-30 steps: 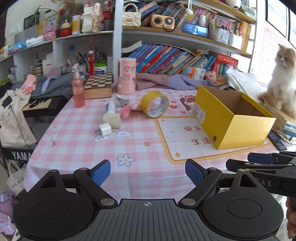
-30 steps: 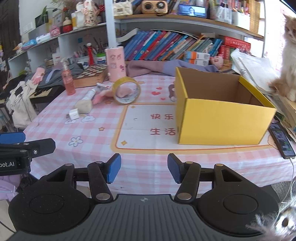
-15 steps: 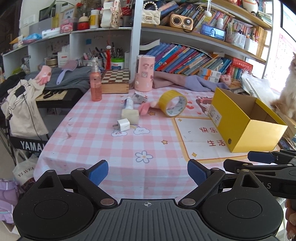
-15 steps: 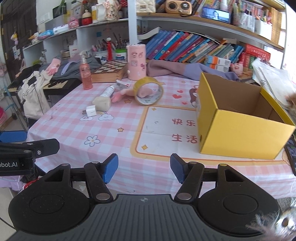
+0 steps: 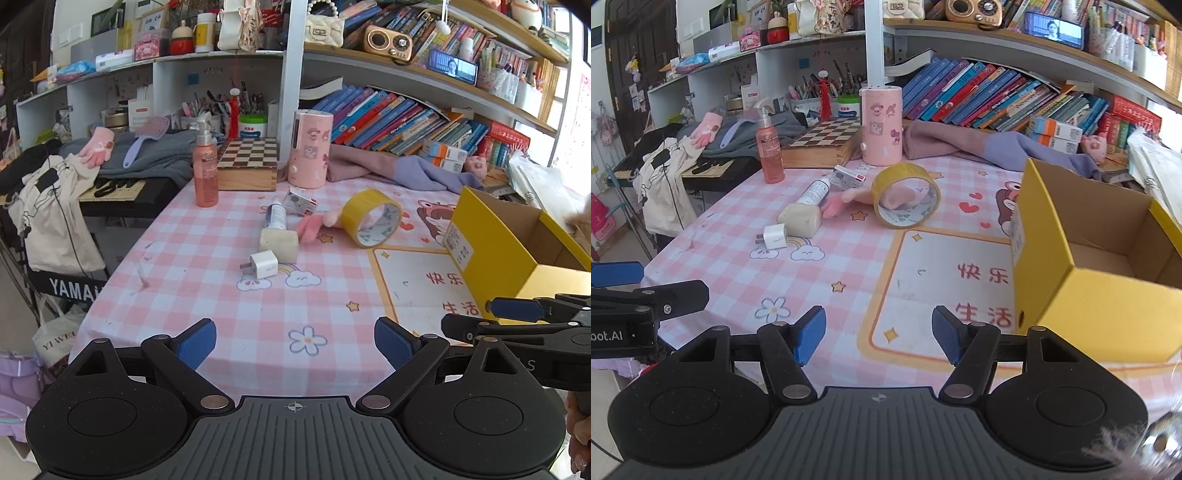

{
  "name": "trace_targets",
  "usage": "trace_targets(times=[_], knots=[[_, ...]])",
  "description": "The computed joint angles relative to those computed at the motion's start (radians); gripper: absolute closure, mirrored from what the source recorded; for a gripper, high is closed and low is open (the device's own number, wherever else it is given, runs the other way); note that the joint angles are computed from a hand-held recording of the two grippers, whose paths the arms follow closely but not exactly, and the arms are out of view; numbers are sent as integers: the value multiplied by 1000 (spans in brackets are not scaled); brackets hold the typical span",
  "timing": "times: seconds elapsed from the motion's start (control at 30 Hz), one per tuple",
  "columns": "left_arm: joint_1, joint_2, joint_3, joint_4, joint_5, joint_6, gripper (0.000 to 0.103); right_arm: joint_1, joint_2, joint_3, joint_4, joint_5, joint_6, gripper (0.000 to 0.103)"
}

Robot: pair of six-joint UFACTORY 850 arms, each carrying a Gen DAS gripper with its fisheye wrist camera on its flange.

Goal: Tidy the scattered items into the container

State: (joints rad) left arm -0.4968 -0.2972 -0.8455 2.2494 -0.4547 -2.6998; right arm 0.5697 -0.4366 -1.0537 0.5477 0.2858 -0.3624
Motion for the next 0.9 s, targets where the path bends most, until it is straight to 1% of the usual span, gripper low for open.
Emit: trace_targets(times=[0.17,0.23,0.4,0.53,0.73,0.8,0.83,0.9], knots=[[22,-50,-60,-15,15,19,9,-27,-52,-71,-15,-27,-6,35],[32,-71,-85,-26,21,28,9,-37,-74,-102,4,-37,-24,31],[48,-121,-141,-56,21,67,9,-60,-123,-170,61,-43,-81,24],[62,-161,-189,-96,50,113,9,-79,-164,-234,80,-56,-89,19],[70,-216,-263,-236,74,255,8,-96,-218,-318,97,-78,-114,12],[74,-231,-284,-278,81,300,7,-99,-234,-341,105,-92,-130,10],[76,-237,-293,-295,84,317,5,-101,-242,-353,107,-99,-136,10],[78,-247,-307,-314,81,332,4,-105,-256,-374,95,-115,-133,10]])
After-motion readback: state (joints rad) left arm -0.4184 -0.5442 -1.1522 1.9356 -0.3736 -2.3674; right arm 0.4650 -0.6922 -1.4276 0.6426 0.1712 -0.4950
